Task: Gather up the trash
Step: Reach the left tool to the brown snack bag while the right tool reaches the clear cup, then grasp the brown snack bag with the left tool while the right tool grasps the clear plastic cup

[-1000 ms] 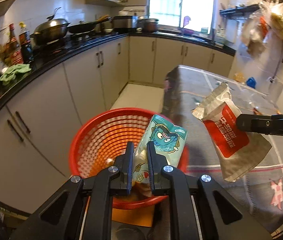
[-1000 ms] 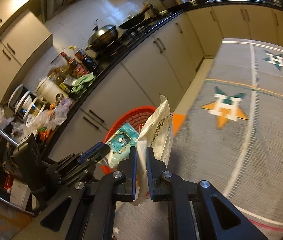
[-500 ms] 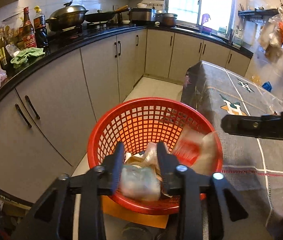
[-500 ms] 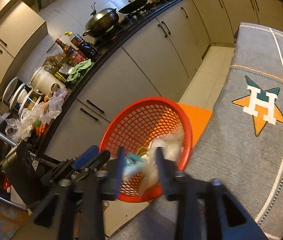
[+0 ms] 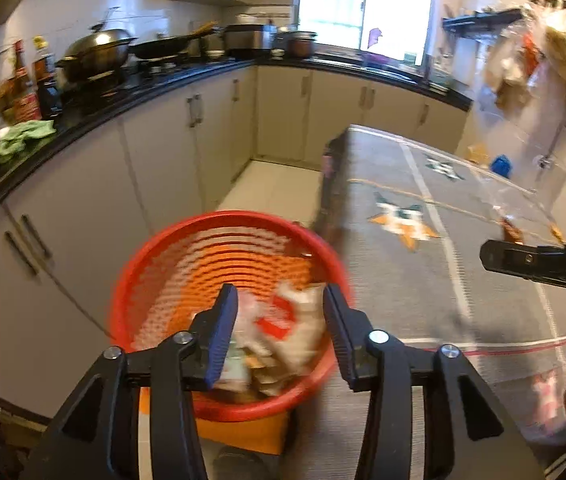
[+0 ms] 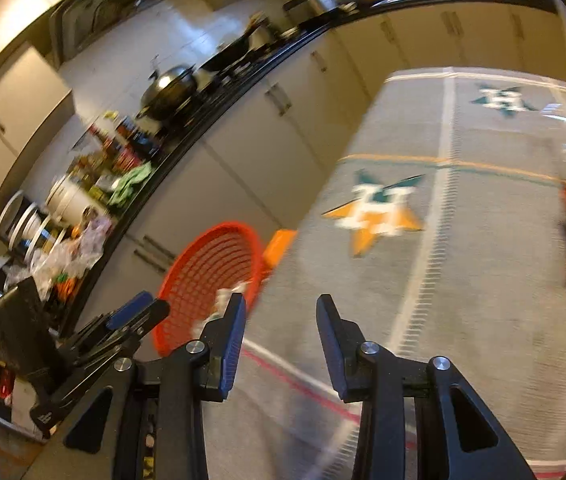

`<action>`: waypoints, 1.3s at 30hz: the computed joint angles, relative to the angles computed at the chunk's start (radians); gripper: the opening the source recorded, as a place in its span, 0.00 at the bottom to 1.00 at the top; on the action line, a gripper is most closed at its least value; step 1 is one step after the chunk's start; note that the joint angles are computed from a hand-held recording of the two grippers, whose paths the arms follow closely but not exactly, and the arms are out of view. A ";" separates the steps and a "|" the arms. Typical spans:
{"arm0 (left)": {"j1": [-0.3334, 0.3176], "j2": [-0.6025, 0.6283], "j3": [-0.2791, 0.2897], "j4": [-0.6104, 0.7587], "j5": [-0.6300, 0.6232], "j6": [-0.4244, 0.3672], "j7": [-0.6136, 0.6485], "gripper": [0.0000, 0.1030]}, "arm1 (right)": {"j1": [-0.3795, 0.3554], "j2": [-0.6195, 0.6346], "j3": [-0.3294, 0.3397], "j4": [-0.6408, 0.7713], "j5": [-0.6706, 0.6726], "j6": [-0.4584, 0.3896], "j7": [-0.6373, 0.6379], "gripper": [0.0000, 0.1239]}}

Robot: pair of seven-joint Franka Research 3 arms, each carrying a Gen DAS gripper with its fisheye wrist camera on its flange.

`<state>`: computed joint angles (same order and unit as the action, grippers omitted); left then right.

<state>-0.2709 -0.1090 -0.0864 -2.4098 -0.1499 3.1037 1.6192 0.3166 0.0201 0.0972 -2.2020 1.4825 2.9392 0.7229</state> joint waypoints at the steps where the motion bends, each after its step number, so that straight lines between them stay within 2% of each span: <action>1: -0.020 0.004 0.003 0.010 -0.022 -0.014 0.020 0.43 | -0.008 -0.024 -0.008 -0.023 0.034 0.004 -0.029 0.33; 7: -0.037 0.071 -0.104 0.116 0.046 -0.096 -0.022 0.46 | -0.051 -0.145 -0.062 -0.143 0.134 0.083 -0.104 0.33; 10: -0.048 0.137 -0.159 0.207 0.170 -0.144 -0.115 0.50 | -0.094 -0.195 -0.096 -0.189 0.182 0.085 -0.141 0.33; 14: -0.085 0.241 -0.198 0.346 0.287 -0.205 -0.210 0.55 | -0.151 -0.226 -0.128 -0.234 0.059 0.113 -0.049 0.33; 17: -0.100 0.337 -0.234 0.466 0.278 -0.262 -0.221 0.55 | -0.185 -0.225 -0.156 -0.254 -0.065 0.115 0.030 0.33; 21: -0.144 0.471 -0.234 0.631 0.317 -0.331 -0.282 0.55 | -0.207 -0.202 -0.201 -0.251 -0.141 0.082 0.083 0.33; 24: -0.176 0.578 -0.234 0.775 0.327 -0.407 -0.303 0.55 | -0.220 -0.183 -0.223 -0.234 -0.110 0.047 0.062 0.33; 30: -0.247 0.699 -0.200 0.948 0.389 -0.504 -0.350 0.59 | -0.257 -0.146 -0.222 -0.189 -0.063 0.007 0.012 0.33; 33: -0.274 0.741 -0.175 0.999 0.425 -0.522 -0.382 0.58 | -0.274 -0.105 -0.209 -0.152 -0.107 -0.001 0.021 0.33; 34: -0.266 0.748 -0.181 1.004 0.419 -0.519 -0.377 0.56 | -0.277 -0.085 -0.200 -0.137 -0.150 0.005 0.049 0.33; 36: -0.247 0.757 -0.199 1.010 0.397 -0.527 -0.362 0.29 | -0.280 -0.050 -0.187 -0.113 -0.202 0.014 0.064 0.33; 39: -0.233 0.745 -0.194 0.987 0.387 -0.511 -0.368 0.29 | -0.283 -0.008 -0.166 -0.086 -0.262 0.047 0.056 0.33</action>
